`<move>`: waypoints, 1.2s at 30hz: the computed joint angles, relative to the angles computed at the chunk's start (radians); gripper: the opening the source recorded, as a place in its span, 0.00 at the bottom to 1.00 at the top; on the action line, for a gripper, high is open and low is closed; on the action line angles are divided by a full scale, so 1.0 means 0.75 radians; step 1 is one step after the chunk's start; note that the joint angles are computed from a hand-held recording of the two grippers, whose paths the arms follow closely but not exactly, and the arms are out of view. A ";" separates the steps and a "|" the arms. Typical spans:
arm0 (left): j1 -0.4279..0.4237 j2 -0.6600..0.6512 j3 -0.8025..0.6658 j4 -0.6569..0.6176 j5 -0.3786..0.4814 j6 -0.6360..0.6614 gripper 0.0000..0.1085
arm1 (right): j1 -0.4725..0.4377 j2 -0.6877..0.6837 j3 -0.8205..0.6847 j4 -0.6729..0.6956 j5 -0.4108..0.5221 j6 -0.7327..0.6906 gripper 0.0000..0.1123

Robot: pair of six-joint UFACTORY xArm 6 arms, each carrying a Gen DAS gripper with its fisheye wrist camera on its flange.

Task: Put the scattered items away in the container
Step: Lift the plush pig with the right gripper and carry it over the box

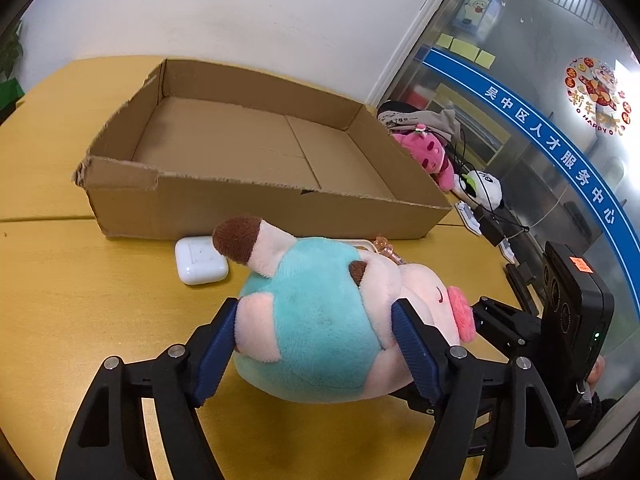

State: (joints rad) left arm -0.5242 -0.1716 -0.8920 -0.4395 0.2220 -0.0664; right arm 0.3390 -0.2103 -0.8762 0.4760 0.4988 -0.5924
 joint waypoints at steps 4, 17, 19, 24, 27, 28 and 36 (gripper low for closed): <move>0.006 -0.043 -0.010 0.178 0.009 -0.133 0.73 | 0.005 -0.029 -0.015 -0.006 0.005 0.007 0.70; 0.050 -0.053 -0.244 0.306 0.080 -0.100 0.73 | 0.003 -0.063 -0.189 -0.079 -0.032 0.042 0.69; 0.055 -0.028 -0.304 0.311 0.093 -0.069 0.73 | -0.006 -0.047 -0.233 -0.084 -0.038 0.032 0.69; 0.076 0.073 -0.491 0.264 0.139 0.049 0.73 | -0.027 0.019 -0.362 -0.120 -0.065 0.034 0.69; 0.096 0.141 -0.602 0.230 0.171 0.115 0.72 | -0.036 0.071 -0.443 -0.144 -0.071 0.036 0.69; 0.103 0.166 -0.641 0.222 0.181 0.136 0.73 | -0.037 0.095 -0.474 -0.152 -0.070 0.040 0.69; 0.178 0.399 -0.995 0.182 0.286 0.241 0.73 | -0.048 0.335 -0.797 -0.188 -0.042 0.042 0.68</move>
State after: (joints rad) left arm -0.3904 0.1274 -1.6384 -0.3031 0.4365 0.1145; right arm 0.3034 0.0408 -1.4737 0.3354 0.4671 -0.5609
